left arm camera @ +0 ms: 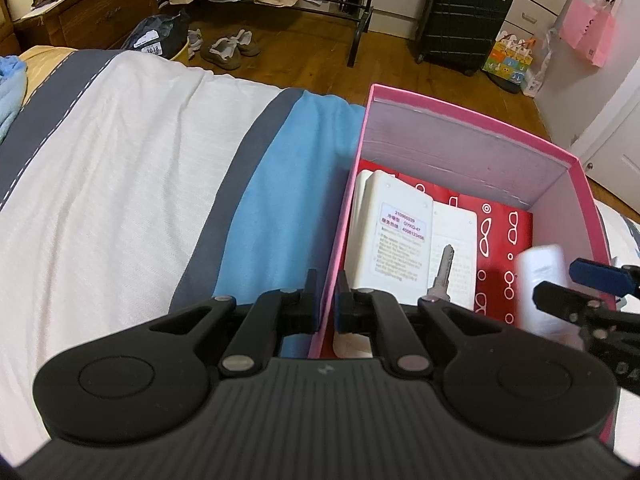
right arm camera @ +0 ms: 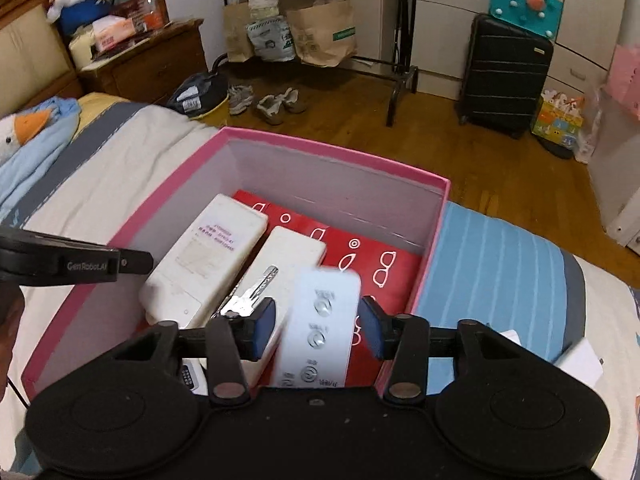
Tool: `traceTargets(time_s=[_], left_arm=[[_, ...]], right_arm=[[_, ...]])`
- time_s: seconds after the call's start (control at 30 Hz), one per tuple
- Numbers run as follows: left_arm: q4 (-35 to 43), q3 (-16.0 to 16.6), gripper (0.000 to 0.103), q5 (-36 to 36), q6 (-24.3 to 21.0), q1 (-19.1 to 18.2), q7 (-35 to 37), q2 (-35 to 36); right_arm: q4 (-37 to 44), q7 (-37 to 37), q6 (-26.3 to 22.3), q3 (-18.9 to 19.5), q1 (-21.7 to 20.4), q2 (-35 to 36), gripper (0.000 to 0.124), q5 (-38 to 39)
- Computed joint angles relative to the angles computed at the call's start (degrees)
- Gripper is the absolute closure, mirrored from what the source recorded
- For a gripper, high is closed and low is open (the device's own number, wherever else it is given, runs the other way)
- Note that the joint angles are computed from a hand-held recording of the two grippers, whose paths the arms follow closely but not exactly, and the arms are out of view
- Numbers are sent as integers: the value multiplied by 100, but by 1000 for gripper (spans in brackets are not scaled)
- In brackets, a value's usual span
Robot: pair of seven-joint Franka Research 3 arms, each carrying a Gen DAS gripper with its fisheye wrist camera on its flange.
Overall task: Organize rigid objects
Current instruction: 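Carry the small remote into the pink box and open the right gripper, then grasp the white charger cube on the bed with the right gripper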
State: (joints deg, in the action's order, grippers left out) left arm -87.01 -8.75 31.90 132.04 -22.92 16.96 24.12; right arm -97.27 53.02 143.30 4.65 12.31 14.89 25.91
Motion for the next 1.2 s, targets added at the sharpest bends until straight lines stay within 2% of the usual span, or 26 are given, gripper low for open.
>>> traceTargets(time_s=[0.17,0.23,0.5,0.63,0.77,1.0,1.1,1.2], left_arm=[[99,2,97,9,-98,-32,43,53],[163,8,97,32,-176,-58,72,89],[354,19,97,55,-415,-124,146,179],[470,30,96,73,-537,-160,172,244],[552,34,96,62,-636,-184,186,282],[614,38,96,104,-729,-212,310,309],[535,35,96,109,-670,-198,324,261],[475,32,97,119,-614,-185,327,229]], right_arm=[[-257,-553,-138,64,-293,-345,72,890],[-371,-825,-377,18,-422,-552,72,1295],[-849,-1634,-1056,-434,-685,-1245,71,1712],[-1023,-1809,-1047,-614,-817,-1363,71,1671],[-942,-1758,-1225,-729,-983,-1195,71,1598],[-782,-2043,-862,-605,-1079,-679,71,1495],[-502,-2015,-791,-526,-1007,-336,72,1053],[-213,-2023,-497,-402,-930,17,71,880]])
